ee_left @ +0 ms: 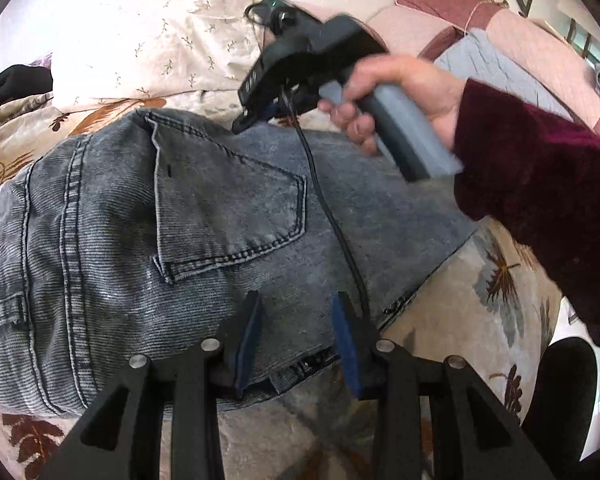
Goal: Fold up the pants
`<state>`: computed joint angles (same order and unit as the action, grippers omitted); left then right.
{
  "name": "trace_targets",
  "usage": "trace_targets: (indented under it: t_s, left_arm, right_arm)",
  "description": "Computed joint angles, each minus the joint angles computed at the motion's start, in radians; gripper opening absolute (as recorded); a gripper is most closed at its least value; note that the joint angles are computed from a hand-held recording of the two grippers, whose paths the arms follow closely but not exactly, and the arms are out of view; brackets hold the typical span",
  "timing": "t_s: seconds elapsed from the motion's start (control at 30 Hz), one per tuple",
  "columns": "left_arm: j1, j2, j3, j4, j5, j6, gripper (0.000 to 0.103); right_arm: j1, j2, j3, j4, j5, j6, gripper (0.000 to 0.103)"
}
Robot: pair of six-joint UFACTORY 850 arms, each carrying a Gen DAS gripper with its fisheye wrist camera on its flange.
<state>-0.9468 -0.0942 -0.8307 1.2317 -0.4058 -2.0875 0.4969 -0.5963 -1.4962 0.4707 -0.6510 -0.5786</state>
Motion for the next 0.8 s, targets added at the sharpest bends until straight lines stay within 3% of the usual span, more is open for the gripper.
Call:
trace_targets:
  t_s: [0.1, 0.2, 0.27, 0.3, 0.33, 0.37, 0.43, 0.53, 0.67, 0.73, 0.8]
  left_arm:
    - [-0.010, -0.002, -0.007, -0.017, -0.021, 0.029, 0.038]
    - [-0.021, 0.007, -0.004, 0.007, -0.055, -0.019, 0.039]
    - [-0.039, 0.016, -0.003, 0.022, -0.102, -0.047, 0.040]
    - [-0.052, 0.016, -0.010, 0.018, -0.148, -0.043, 0.051]
    - [-0.066, 0.018, -0.014, 0.014, -0.198, -0.042, 0.071]
    - [-0.086, 0.018, -0.021, 0.019, -0.266, -0.061, 0.079]
    - [-0.114, 0.027, -0.026, 0.044, -0.350, -0.104, 0.089]
    - [-0.141, 0.042, -0.038, 0.047, -0.405, -0.117, 0.101]
    - [-0.175, 0.031, -0.063, -0.019, -0.528, -0.039, 0.101]
    - [-0.163, 0.030, -0.074, -0.092, -0.581, 0.002, 0.101]
    - [-0.137, 0.049, -0.059, -0.144, -0.570, -0.007, 0.101]
  right_arm:
    - [-0.021, 0.008, -0.005, 0.054, -0.026, 0.022, 0.014]
    - [-0.064, 0.089, 0.069, 0.248, -0.016, -0.141, 0.016]
    - [-0.102, 0.165, 0.140, 0.365, -0.038, -0.241, 0.027]
    - [-0.112, 0.198, 0.175, 0.394, -0.028, -0.277, 0.028]
    - [-0.129, 0.254, 0.230, 0.429, -0.016, -0.333, 0.030]
    - [-0.141, 0.302, 0.278, 0.447, -0.004, -0.369, 0.037]
    - [-0.163, 0.393, 0.370, 0.479, 0.023, -0.425, 0.048]
    - [-0.201, 0.540, 0.522, 0.564, 0.056, -0.539, 0.053]
    - [-0.231, 0.725, 0.708, 0.655, 0.165, -0.694, 0.065]
    - [-0.241, 0.753, 0.760, 0.690, 0.214, -0.736, 0.067]
    - [-0.254, 0.734, 0.778, 0.683, 0.221, -0.711, 0.066]
